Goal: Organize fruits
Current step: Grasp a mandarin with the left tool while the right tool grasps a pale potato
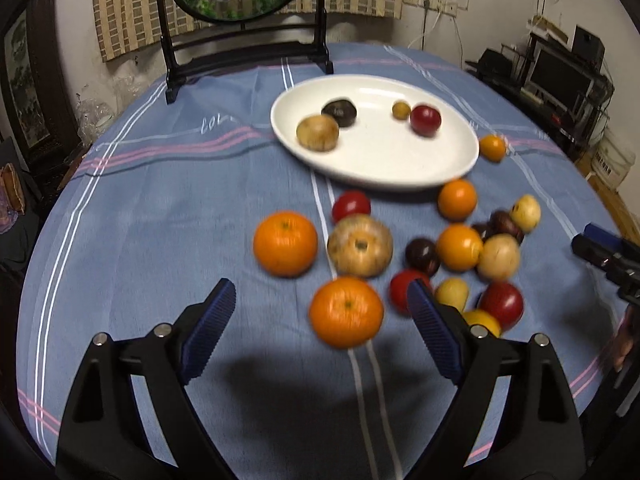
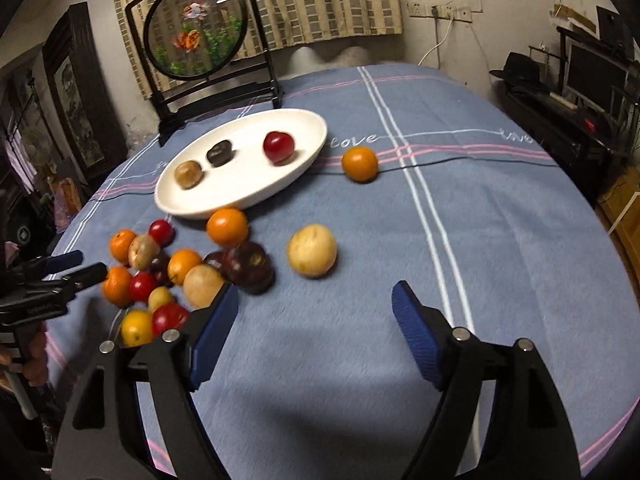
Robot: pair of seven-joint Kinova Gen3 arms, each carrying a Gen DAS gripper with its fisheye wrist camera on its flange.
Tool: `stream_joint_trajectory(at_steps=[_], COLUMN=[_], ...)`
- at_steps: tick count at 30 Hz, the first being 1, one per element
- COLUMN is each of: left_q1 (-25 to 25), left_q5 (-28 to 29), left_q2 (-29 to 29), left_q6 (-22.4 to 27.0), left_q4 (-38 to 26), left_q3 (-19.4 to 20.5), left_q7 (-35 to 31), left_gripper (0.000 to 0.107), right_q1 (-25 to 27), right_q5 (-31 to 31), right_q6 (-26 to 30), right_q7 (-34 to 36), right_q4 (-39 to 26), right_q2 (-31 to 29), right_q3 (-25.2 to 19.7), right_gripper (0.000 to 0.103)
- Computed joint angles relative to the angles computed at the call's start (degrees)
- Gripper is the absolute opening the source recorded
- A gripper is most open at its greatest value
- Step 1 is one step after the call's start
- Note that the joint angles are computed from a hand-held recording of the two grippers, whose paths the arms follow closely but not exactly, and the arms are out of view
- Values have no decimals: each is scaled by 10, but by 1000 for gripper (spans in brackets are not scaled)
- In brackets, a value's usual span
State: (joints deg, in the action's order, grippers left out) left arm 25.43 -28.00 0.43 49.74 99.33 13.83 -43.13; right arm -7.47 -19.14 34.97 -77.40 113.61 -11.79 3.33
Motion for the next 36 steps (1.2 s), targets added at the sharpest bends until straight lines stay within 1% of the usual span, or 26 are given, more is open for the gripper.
stream_joint_trajectory(at_steps=[1,3,4,6,9,10,12,13,14,16,17,20,21,22,23,24,25,26,27,30,33,36], left_q1=[1,2,2,1,-9,-17,-16,-16,-17,-21,-26,-15,-14,-14,-15,-15,-15,-16,-16,-20,-22,-21], left_q5=[1,-1,-1,7,43,57,66,71,79,107,116,106,106,108,111,112,113,113,115,125,128,123], left_q2=[0,1,3,4,8,10,17,19,23,26,29,31,30,30,29,28,28,27,27,24,25,28], left_q6=[0,-2,0,-3,-12,-16,-17,-19,-21,-33,-36,-37,-38,-39,-41,-42,-44,-47,-49,-54,-57,-54], left_q4=[3,12,14,18,16,14,10,9,7,7,6,6,7,7,9,10,11,12,14,17,18,14], left_q3=[0,1,1,-2,-11,-10,-16,-17,-18,-22,-18,-23,-24,-25,-25,-25,-26,-26,-26,-27,-27,-27], left_q7=[0,0,0,-6,-36,-45,-54,-58,-67,-97,-104,-92,-93,-96,-99,-101,-102,-104,-106,-115,-120,-116], left_gripper=[88,88,87,84,83,80,76,70,67,50,48,45,45,45,45,45,45,45,45,46,46,47], right_q1=[-3,-7,-6,-9,-11,-9,-11,-11,-9,-9,-21,-36,-28,-8,16,40,56,61,56,11,-9,-25], right_q5=[-5,-13,-13,-17,-18,-14,-16,-14,-8,18,41,105,123,138,155,178,202,225,239,244,262,282], right_q6=[2,4,-2,-8,-2,-2,0,0,-1,-6,-9,-19,-16,-15,-17,-18,-11,2,12,37,45,60], right_q7=[8,20,18,21,23,18,24,23,19,-4,-27,-95,-119,-142,-165,-189,-205,-216,-220,-215,-218,-230], right_q4=[2,5,10,14,13,13,13,13,13,13,12,11,6,0,-3,-8,-17,-28,-39,-64,-80,-101], right_q2=[-3,-6,-11,-14,-10,-10,-8,-8,-7,-6,-6,-2,3,11,15,24,33,43,57,82,101,126], right_q3=[3,9,6,7,8,4,6,4,0,-8,-3,-5,-16,-33,-59,-86,-108,-122,-126,-94,-89,-85], right_gripper=[80,87,93,94,94,94,94,94,94,94,94,94,94,94,94,93,83,75,75,73,73,61])
